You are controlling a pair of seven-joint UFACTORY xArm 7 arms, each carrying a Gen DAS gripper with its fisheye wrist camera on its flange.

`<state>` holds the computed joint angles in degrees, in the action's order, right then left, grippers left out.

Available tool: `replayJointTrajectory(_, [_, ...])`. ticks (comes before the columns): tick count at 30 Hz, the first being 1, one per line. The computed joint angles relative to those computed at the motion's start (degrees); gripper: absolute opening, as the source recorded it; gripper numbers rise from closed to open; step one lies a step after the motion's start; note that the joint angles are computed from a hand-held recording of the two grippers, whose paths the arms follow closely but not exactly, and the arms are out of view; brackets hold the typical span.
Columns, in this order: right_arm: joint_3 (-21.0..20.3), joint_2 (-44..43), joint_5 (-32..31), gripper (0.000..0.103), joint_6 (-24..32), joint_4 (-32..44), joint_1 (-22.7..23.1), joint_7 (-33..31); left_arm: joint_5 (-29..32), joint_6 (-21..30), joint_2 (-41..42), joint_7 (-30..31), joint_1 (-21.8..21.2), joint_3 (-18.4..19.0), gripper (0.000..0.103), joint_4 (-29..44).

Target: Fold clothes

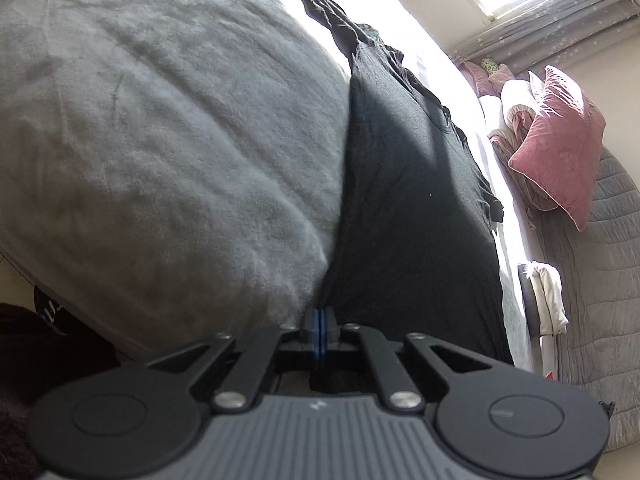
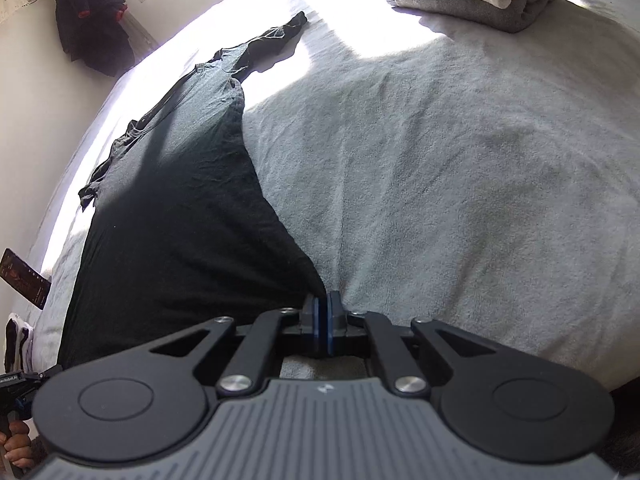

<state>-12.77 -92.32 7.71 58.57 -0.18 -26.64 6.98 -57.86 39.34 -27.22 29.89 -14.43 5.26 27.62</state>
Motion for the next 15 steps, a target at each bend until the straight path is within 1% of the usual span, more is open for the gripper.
replayJointTrajectory(2, [1.9, -1.9, -0.1, 0.014, 0.4, -0.2, 1.6, 0.1, -2.1, 0.6, -0.2, 1.4, -0.3, 1.1, 0.002, -0.4])
replayJointTrajectory(4, [2.3, -3.4, -0.5, 0.017, 1.4, 0.1, 2.5, 0.1, -2.3, 3.0, -0.3, 1.3, 0.4, 2.0, 0.008, 0.0])
replayJointTrajectory(5, [2.2, -4.1, -0.6, 0.02, 1.6, 0.3, 2.7, 0.1, -2.6, 4.2, -0.3, 1.5, 0.7, 2.3, 0.017, 0.1])
replayJointTrajectory(6, [1.9, -4.9, -0.7, 0.033, 1.7, 0.4, 2.8, 0.0, -3.1, 5.2, -0.4, 1.9, 0.9, 2.5, 0.028, 0.1])
replayJointTrajectory(7, [1.8, -5.5, -0.8, 0.05, 1.6, 0.3, 2.9, 0.0, -3.7, 6.1, -0.5, 2.3, 1.1, 2.6, 0.031, 0.1])
replayJointTrajectory(8, [1.8, -6.1, -0.8, 0.053, 1.3, 0.1, 3.0, 0.0, -3.9, 6.5, -0.7, 2.6, 1.3, 2.3, 0.033, 0.0])
replayJointTrajectory(11, [1.3, -5.5, -0.9, 0.053, 1.5, -0.2, 3.5, 0.0, -4.0, 6.7, -1.0, 3.4, 1.4, 0.8, 0.034, -0.5])
replayJointTrajectory(12, [1.1, -5.9, -0.7, 0.053, 1.9, -0.4, 3.8, -0.2, -4.1, 6.6, -1.1, 3.7, 1.3, 0.6, 0.031, -0.6])
replayJointTrajectory(13, [0.9, -6.4, -0.5, 0.053, 2.4, -0.6, 4.1, -0.4, -3.9, 7.0, -1.2, 3.8, 1.3, 0.4, 0.031, -0.7])
replayJointTrajectory(14, [0.7, -7.0, -0.2, 0.05, 2.8, -0.9, 4.4, -0.7, -3.4, 7.6, -1.2, 3.8, 1.4, 0.4, 0.025, -0.6])
replayJointTrajectory(15, [0.8, -6.8, 0.0, 0.032, 3.4, -0.6, 4.9, -0.8, -3.0, 8.2, -1.2, 3.8, 1.5, 0.4, 0.003, -0.5])
